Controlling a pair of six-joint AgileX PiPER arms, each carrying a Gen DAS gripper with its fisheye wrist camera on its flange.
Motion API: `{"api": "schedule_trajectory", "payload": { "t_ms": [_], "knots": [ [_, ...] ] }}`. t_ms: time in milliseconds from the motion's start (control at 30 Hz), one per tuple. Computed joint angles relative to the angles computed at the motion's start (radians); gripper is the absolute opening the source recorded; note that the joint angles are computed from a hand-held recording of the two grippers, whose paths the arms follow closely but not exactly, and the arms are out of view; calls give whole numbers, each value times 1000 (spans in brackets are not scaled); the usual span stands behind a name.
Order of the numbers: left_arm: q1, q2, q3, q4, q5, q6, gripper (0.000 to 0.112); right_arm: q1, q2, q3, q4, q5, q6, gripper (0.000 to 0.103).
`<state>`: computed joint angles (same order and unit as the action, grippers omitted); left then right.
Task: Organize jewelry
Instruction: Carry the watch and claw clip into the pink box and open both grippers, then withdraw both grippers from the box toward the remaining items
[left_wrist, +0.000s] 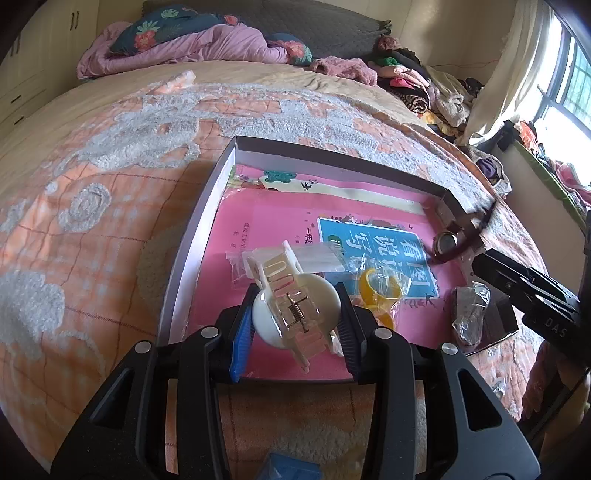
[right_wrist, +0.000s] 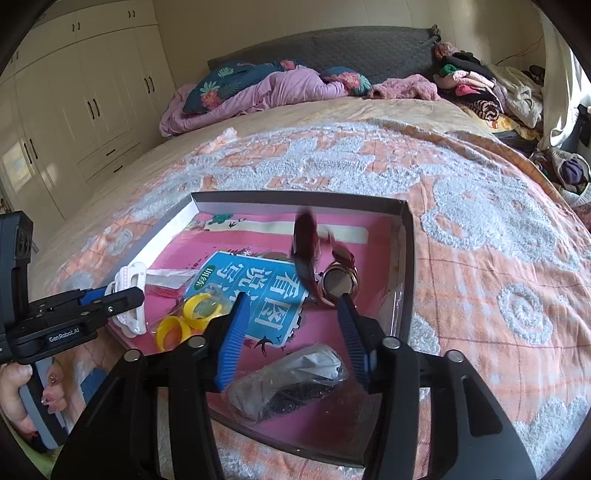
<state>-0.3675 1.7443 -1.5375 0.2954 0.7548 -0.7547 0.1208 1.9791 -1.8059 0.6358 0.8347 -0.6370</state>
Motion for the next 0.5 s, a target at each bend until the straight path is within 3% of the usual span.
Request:
{"api": "schedule_trajectory", "payload": {
  "t_ms": [100,167,500],
  "knots": [
    [-5,-9,2,14,4,-13,46,-5,-38,48,29,-29,-28,70],
    [-4,-13,0,17,7,-14,47,-10,-67,84,51,-51,-52,76],
    [-10,-56,6,41,21,-42,65,-49,-155,175,133,-71,-101,86]
  ]
}}
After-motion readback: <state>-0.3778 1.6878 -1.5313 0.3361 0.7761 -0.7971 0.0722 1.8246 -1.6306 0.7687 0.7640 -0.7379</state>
